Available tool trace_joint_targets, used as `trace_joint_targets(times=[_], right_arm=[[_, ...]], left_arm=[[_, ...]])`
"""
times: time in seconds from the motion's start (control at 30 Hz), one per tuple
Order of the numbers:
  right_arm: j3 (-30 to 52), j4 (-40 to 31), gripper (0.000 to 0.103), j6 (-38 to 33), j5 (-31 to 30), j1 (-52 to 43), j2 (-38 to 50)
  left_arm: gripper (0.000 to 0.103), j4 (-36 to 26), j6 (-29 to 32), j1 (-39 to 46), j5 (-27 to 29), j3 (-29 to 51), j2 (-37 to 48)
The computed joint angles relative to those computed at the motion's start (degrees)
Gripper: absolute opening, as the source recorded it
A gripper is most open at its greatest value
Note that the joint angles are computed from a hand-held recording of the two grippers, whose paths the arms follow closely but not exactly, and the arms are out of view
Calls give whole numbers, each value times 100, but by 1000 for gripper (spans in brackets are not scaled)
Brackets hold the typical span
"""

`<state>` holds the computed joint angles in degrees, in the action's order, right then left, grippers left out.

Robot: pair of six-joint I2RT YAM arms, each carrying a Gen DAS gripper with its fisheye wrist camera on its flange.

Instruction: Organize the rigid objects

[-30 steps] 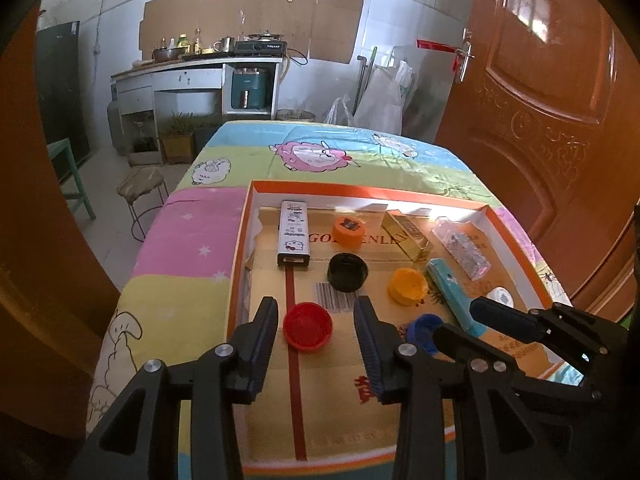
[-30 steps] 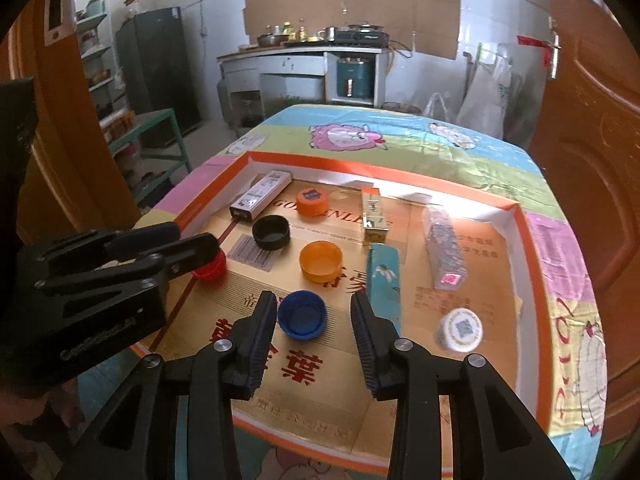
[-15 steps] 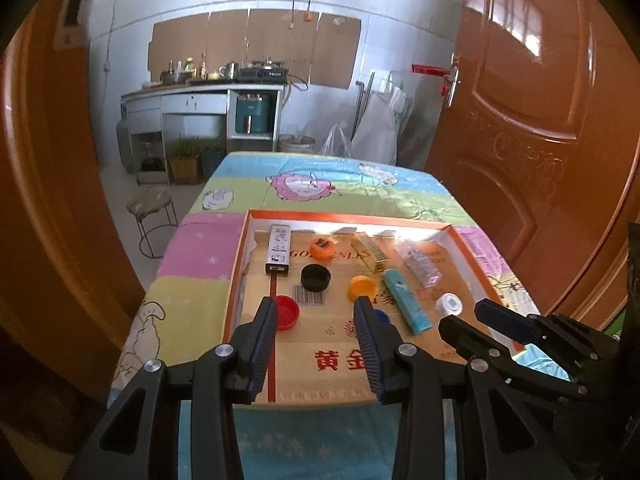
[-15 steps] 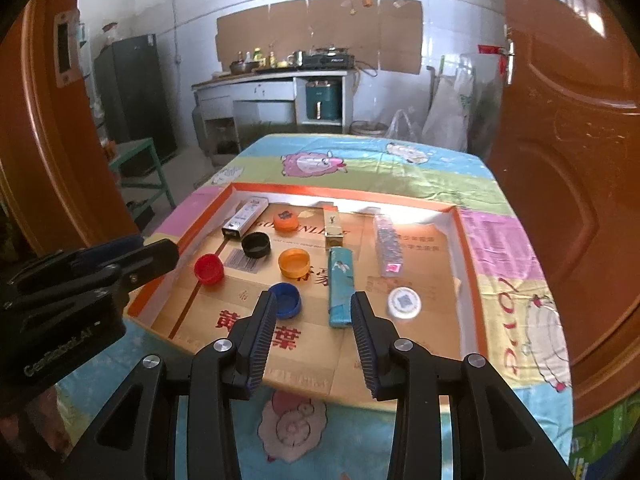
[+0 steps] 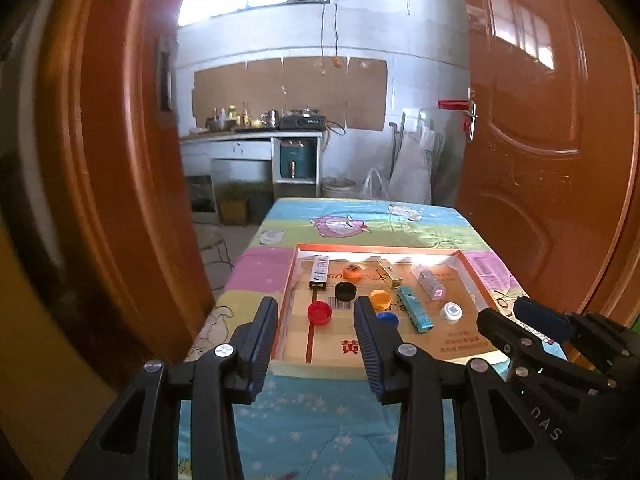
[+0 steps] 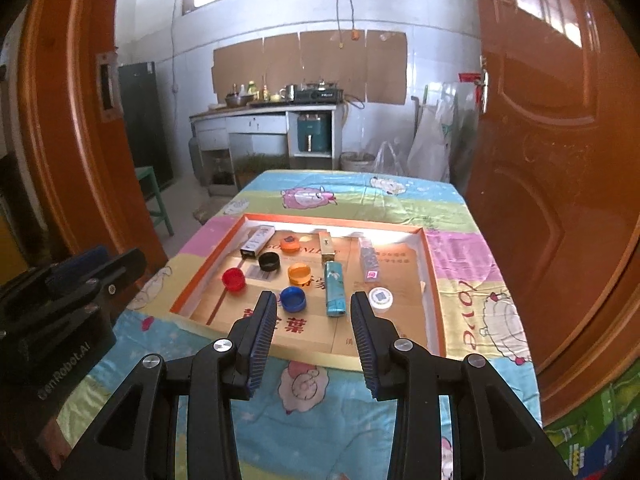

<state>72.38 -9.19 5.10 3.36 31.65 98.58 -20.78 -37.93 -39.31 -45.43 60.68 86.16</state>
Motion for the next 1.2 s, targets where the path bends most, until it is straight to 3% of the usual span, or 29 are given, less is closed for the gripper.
trace_joint_targets(times=[0.33,0.73,0.97,1.2], right_arm=[[-1068,-44,40,263,494,323,-1262],[-1859,-355,40,608,1083,718,-2487],[-2251,-483,40,795,1319,933,-2959],[-2413,-554,40,867,1512,1126,-3216]], left_arm=[[39,-732,-615,-822,-404,-70,-454],[39,-2187,-1825,-1873,-1158,163,-642],[39,-3070,-2624,-2357,-1461,400,-520],[39,-3457,-3044,-2615,-1593,475,-451]])
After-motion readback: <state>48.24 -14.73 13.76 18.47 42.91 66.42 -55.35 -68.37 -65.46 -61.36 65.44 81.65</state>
